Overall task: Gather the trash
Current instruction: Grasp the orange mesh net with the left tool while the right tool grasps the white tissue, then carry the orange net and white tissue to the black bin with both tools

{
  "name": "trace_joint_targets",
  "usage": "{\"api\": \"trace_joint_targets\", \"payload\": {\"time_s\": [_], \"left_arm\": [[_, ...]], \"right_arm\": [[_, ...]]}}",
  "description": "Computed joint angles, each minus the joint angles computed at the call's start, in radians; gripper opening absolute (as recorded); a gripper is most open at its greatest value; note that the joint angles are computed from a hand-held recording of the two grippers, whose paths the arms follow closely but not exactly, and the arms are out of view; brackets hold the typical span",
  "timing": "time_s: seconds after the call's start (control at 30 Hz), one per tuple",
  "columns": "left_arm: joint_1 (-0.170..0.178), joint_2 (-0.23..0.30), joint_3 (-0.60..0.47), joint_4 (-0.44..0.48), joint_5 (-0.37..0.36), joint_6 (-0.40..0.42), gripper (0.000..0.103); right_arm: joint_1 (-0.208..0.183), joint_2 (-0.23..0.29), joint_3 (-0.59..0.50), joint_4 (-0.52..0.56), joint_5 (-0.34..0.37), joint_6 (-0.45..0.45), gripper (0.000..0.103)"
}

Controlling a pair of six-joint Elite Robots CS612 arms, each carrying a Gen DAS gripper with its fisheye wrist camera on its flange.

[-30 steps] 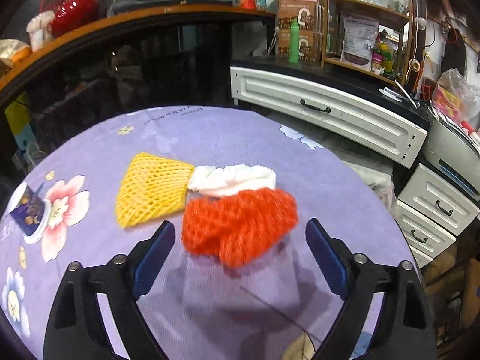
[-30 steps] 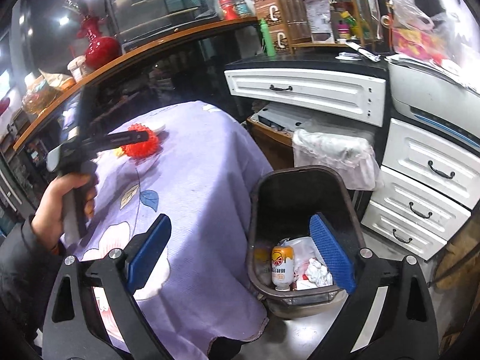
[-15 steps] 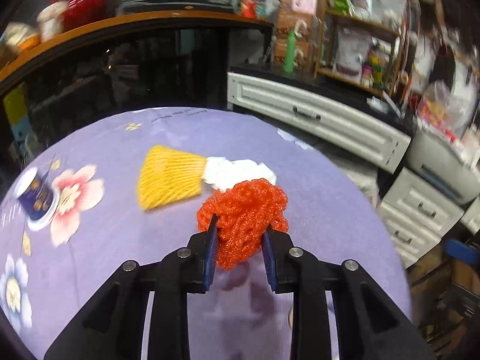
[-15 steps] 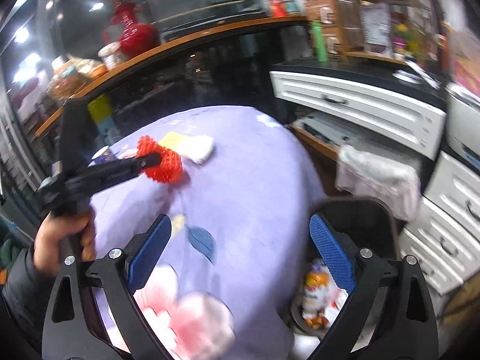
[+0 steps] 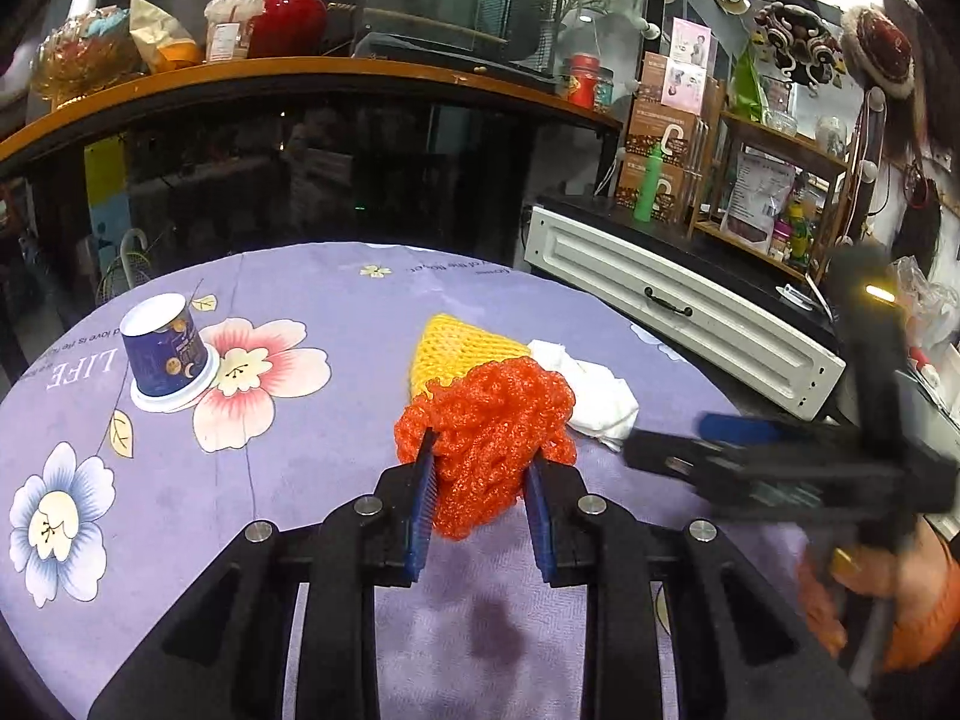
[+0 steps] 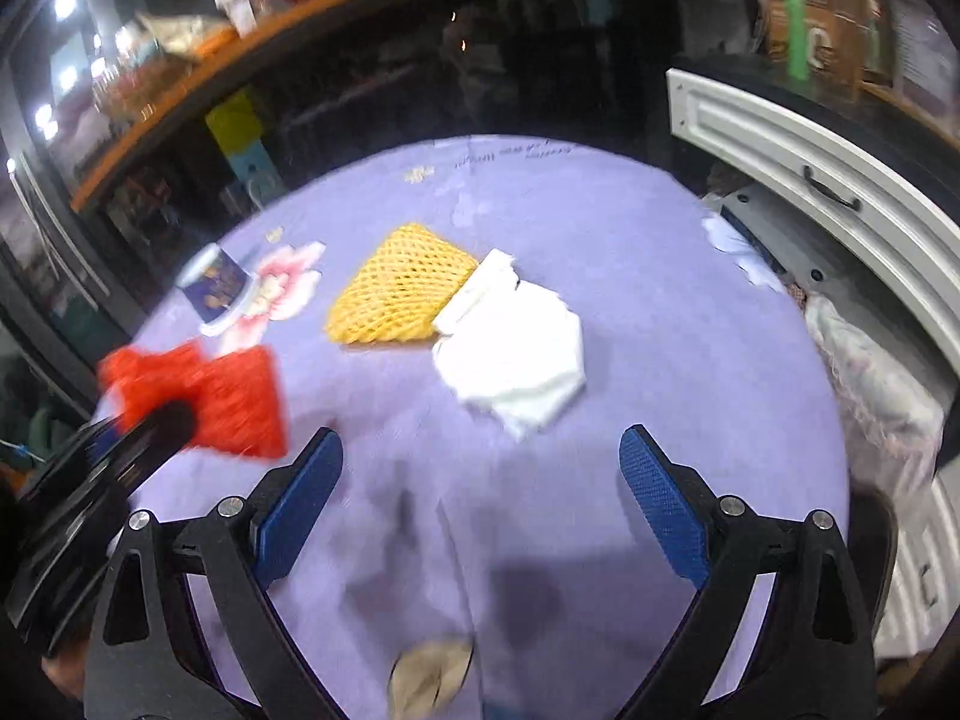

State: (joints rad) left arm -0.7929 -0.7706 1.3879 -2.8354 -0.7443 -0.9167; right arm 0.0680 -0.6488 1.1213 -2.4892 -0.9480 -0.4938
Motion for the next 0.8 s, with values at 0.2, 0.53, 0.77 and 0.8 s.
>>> {"api": "trace_joint_targets", "payload": {"time_s": [0.2,0.53,0.77,0.8], "left_arm": [[0.005,-0.008,0.022,-0.026,-0.029,-0.028,0.026],[0.003,-0.007,0.023,-0.041,-0.040,-0.012,0.026],[0.006,-0.001,0.018,-0.050,-0.061,0.004,0.026],[0.006,0.001,0.017,-0.053,-0.065,0.010,0.026]], "right_arm": [[0.050,0.081,-0.141,0.043,-0.146,0.010,0.091],[0.036,0.050,-0.077,-0.053,-0.138,-0.002,0.023],[-0.034,-0.045,0.101,-0.183,-0.028,0.054,0.022],[-0.042,-0.057,0.124,-0.200,-0.017,0.062,0.022]]}}
